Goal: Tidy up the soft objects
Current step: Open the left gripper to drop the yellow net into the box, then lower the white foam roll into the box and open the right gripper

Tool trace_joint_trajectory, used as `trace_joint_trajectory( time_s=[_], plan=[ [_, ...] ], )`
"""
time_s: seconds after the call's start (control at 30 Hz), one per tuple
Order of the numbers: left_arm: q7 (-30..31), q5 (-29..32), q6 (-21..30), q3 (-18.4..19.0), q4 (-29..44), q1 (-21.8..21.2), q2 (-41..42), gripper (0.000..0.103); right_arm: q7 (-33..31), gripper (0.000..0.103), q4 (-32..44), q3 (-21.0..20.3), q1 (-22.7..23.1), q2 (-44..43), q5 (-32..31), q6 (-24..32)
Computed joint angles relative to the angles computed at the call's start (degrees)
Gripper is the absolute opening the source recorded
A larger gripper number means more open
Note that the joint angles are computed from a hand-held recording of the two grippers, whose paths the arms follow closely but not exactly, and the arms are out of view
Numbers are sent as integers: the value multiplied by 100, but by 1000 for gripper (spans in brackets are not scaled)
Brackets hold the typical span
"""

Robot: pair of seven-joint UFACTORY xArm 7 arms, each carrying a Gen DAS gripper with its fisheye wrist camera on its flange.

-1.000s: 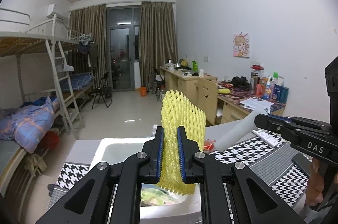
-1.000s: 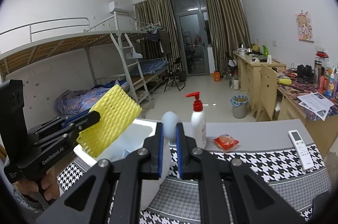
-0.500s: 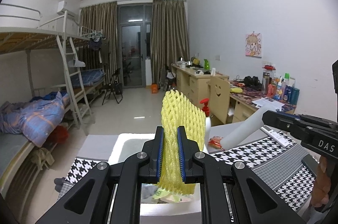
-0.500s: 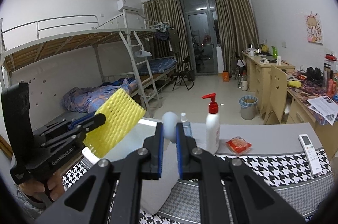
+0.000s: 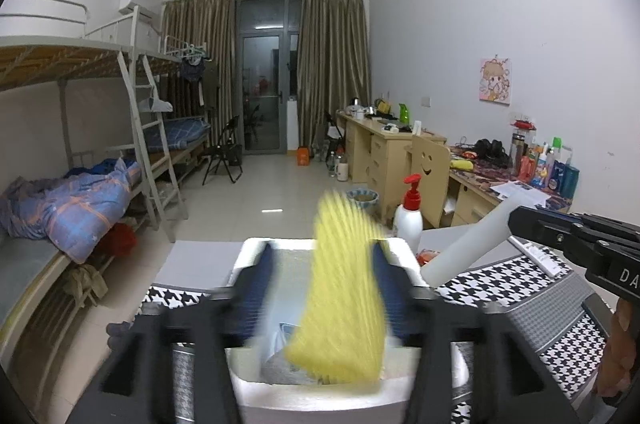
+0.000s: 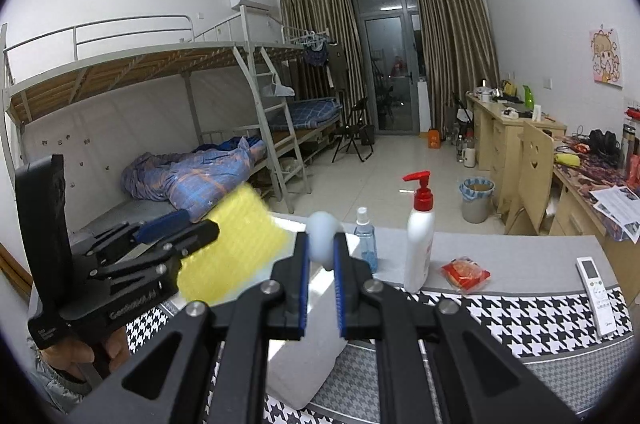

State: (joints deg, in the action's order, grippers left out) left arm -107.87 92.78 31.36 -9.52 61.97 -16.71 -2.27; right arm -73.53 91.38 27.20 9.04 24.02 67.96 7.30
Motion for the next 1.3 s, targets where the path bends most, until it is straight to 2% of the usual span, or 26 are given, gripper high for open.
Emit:
trace_joint_trajectory(
  time_s=[0.07, 0.13, 0.2, 0.33, 0.67, 1.1, 1.3],
  plan=[
    [-55, 17, 66, 2, -44, 5, -44, 66, 61, 14, 4, -30, 45, 16, -55, -27],
    [-140, 9, 96, 9, -100, 24, -95, 80, 145, 14, 2, -40, 74, 26, -133, -49],
    [-283, 65, 173, -1, -136, 42, -135, 89, 146, 14, -1, 5, 56, 33, -158, -70],
    [-409, 100, 235, -8, -235, 92, -230, 96, 282, 14, 10, 37, 88, 64, -323, -111],
    [-494, 131, 333, -49, -488, 176, -457, 99, 849, 14, 35, 206, 111, 163, -1020, -174],
    [-621, 34, 475, -88, -757, 290, -633, 102, 1852, 14, 179, 320, 156, 402, -2299, -137],
    [-679, 9, 553, -128, -869, 315, -728, 102, 2548, 14, 443, 100, 364, 616, -3063, 53]
  ],
)
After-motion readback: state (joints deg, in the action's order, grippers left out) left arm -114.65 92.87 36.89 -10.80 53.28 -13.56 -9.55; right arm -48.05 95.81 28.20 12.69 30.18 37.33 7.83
